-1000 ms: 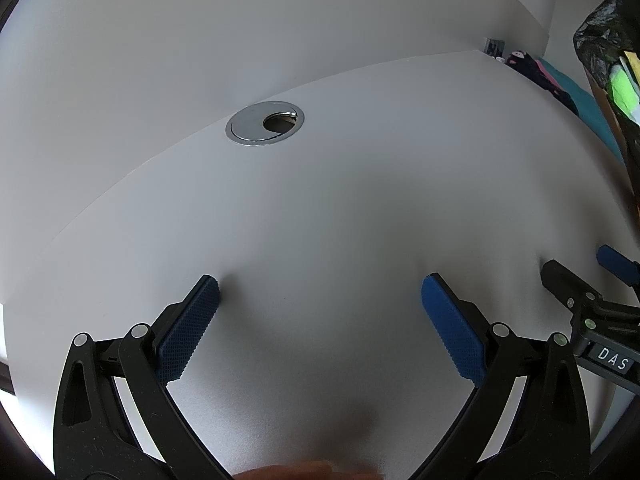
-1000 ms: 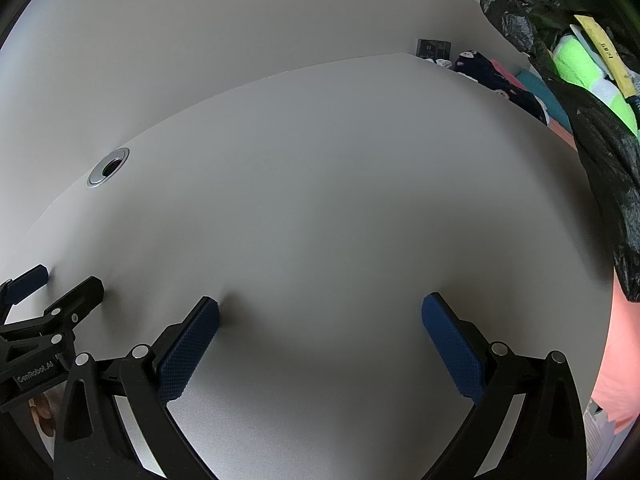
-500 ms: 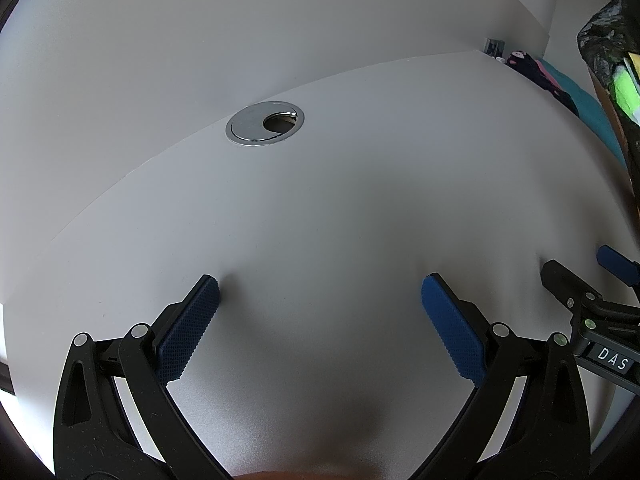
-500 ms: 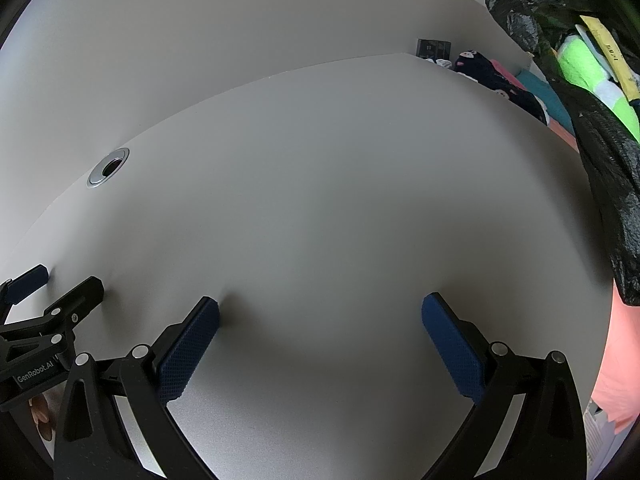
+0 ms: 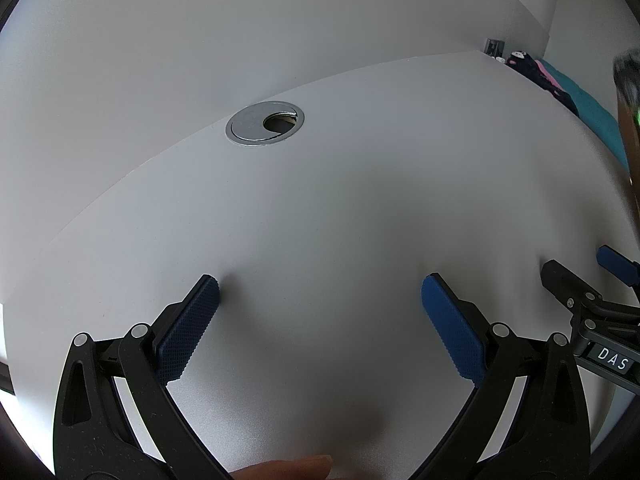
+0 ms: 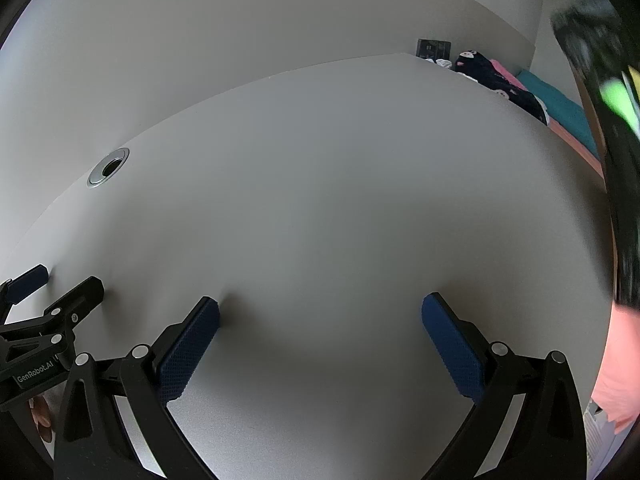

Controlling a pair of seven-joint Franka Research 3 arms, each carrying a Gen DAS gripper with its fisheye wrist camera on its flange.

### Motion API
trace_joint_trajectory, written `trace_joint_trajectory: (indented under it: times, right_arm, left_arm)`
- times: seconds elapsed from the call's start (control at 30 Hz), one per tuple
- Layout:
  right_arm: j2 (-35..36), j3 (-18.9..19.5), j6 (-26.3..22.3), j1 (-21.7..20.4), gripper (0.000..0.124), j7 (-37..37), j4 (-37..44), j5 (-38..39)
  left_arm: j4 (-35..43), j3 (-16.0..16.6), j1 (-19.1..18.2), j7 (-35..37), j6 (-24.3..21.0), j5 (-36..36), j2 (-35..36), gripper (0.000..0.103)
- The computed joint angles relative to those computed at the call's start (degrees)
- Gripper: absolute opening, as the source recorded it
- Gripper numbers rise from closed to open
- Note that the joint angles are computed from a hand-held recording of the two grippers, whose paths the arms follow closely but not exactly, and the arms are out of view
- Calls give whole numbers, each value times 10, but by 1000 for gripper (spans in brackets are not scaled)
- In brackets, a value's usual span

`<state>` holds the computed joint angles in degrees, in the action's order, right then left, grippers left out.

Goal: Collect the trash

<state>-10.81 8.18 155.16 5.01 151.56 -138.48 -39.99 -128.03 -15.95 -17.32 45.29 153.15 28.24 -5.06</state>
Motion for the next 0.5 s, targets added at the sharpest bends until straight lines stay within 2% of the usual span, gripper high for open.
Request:
trace_joint_trajectory:
  times: [0.5]
  right_arm:
    - [0, 0, -1, 1, 101, 1, 1, 0]
  left_arm:
    - [3, 0, -1, -3, -1, 2, 3, 98]
